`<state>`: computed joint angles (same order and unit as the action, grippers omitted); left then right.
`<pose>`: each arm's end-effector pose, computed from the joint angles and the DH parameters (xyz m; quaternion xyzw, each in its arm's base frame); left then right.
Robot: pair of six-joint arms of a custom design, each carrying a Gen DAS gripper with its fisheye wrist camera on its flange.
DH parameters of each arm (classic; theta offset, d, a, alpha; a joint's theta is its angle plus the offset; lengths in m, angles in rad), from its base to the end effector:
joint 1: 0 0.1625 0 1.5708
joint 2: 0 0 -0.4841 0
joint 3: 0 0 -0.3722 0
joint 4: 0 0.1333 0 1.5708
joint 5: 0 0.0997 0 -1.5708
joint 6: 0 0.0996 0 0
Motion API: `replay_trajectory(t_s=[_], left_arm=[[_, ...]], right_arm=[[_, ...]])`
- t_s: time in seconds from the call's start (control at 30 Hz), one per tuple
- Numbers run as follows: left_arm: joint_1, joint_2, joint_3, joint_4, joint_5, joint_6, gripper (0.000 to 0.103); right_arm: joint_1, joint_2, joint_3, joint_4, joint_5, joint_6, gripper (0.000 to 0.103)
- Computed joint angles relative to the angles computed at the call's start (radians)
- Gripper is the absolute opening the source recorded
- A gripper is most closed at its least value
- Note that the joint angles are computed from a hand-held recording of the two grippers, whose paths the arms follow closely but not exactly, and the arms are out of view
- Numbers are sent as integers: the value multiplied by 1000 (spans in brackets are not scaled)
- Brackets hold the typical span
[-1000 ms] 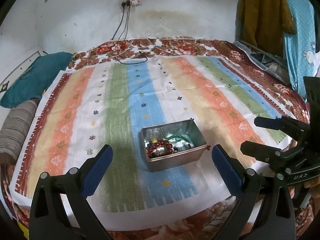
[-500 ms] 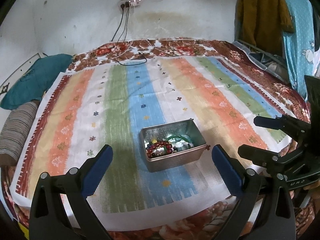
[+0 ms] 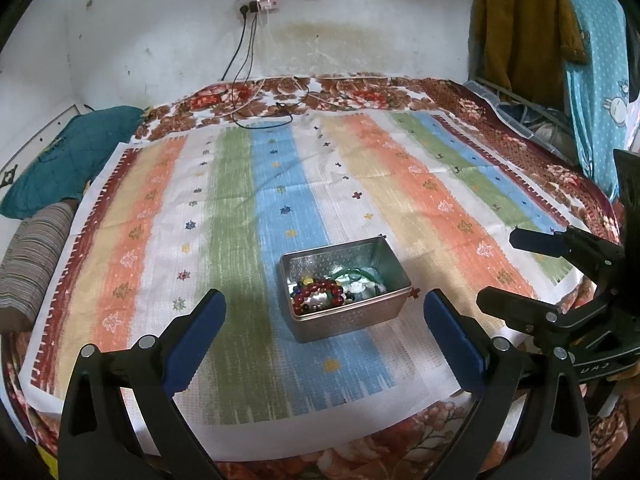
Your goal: Organize jewelry
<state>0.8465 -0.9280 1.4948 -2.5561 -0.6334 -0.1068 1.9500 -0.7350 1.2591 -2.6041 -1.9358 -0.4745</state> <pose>-0.3166 -0.6802 0.3368 0.1758 0.8599 -0.3479 0.3295 0.3920 -0.7198 0.2682 0.3524 -0.8852 0.2390 0.1872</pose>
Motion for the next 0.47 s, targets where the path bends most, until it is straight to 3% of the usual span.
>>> replay_trajectory(t_s=[0.47], left_arm=[[3, -6, 4, 28, -11, -44, 97]], right_arm=[[-1, -1, -2, 6, -4, -1, 94]])
